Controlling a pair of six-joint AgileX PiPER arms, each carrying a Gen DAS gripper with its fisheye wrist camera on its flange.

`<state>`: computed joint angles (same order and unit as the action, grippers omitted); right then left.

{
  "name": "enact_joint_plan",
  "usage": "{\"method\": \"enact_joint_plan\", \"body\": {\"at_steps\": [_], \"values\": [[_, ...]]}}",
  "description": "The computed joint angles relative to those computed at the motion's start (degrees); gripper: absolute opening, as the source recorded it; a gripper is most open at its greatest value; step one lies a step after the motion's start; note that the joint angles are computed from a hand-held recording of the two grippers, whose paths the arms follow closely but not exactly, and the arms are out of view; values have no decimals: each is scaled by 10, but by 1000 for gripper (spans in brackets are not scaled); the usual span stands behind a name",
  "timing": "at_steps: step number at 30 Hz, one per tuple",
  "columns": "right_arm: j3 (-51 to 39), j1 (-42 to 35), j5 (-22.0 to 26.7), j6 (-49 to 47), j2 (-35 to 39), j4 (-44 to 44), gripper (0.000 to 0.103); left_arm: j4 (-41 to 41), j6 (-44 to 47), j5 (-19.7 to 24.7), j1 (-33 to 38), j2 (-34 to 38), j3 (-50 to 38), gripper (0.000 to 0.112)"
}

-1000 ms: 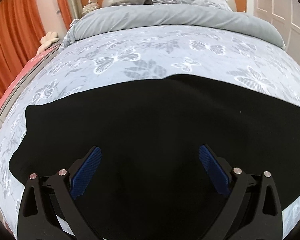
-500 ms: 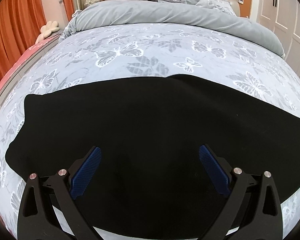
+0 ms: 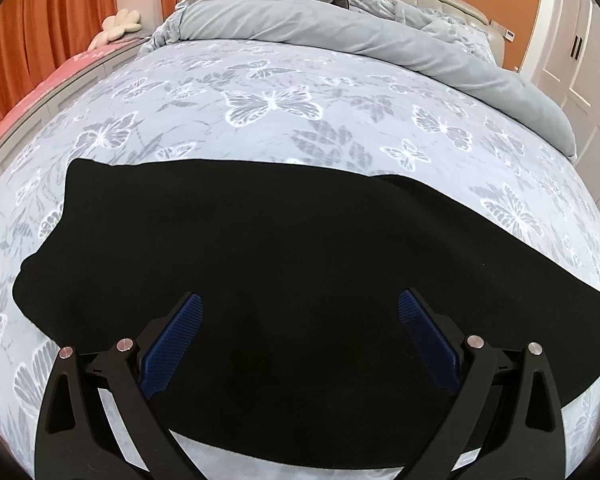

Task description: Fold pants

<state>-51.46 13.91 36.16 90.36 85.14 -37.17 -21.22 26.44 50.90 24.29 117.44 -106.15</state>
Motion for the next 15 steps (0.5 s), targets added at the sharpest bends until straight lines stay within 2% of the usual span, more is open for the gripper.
{"method": "enact_joint_plan", "body": {"at_steps": [1,2,3,4,5,8,11,14,15], "values": [[3,-3,-12,-3,-6,6,39,-3,1,5,1,1,-1,97],[13,-18,-47,-21,-17,35,11,-7,3,8,2,1,-2,97],[34,-38,-104,-21,-25,56,12,-7,3,8,2,1,0,97],[49,-52,-141,-14,-28,54,12,-4,2,3,1,-1,4,97],[54,-52,-154,5,-27,29,12,-1,1,1,-1,-1,5,97],[48,-37,-140,48,-27,-16,11,9,-5,-1,-4,2,1,97],[19,2,-103,105,-40,-85,11,4,-8,5,1,6,-10,97],[-101,94,-23,65,-11,-127,11,0,-12,11,11,9,-24,97],[-132,115,-10,51,2,-131,11,0,-15,16,14,12,-31,97]]}}
